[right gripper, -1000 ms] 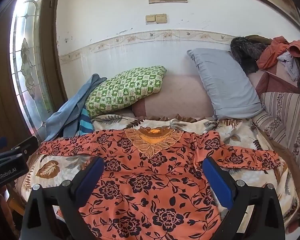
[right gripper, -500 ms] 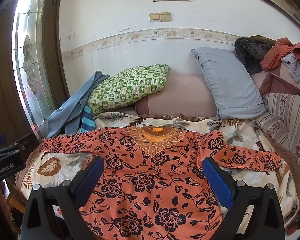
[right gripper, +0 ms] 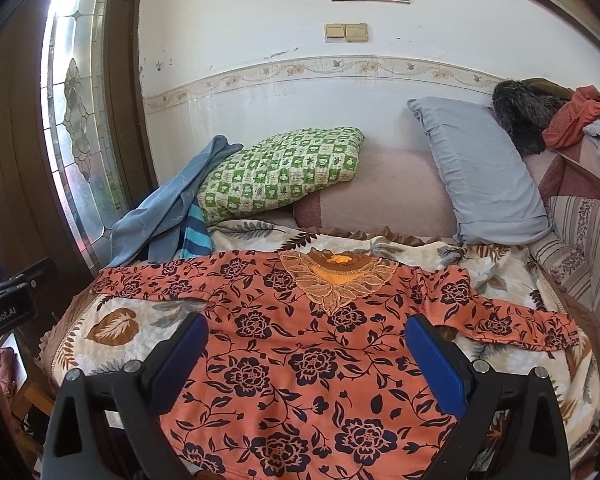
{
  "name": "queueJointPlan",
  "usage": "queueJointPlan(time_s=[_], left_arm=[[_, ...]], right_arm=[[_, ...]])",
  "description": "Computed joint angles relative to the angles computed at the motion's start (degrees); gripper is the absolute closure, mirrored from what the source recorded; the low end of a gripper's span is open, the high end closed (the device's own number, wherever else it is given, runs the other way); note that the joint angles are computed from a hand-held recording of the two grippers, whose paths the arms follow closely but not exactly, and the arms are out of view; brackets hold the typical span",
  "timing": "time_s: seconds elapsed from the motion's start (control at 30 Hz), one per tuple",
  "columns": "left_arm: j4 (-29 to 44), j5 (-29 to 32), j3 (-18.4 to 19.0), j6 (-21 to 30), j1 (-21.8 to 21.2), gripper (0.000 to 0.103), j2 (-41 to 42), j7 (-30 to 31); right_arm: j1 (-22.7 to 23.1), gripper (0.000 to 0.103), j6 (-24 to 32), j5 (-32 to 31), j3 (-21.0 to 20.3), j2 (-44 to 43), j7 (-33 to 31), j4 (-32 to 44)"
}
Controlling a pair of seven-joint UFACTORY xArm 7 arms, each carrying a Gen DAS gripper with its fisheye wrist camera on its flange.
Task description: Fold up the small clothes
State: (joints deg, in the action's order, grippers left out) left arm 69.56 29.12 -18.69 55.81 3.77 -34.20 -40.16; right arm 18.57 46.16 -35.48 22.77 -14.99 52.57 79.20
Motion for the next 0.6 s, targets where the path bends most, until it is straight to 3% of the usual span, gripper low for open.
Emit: queueJointPlan(time_s=[0.37,0.6], left_arm=[[0.7,-0.1,-0.4,0.3,-0.7,0.0,2.0,0.1],[1.2,-10.1,1.5,2.7,-9.5,0.0,9.8,4.9]], right_arm=[[0.5,0.003,-0.1,0.0,-0.7,0.3,0.7,-0.5],[-1.0,0.003,-1.7,5.7,-4.3,-3.1,-1.9,-7.3]])
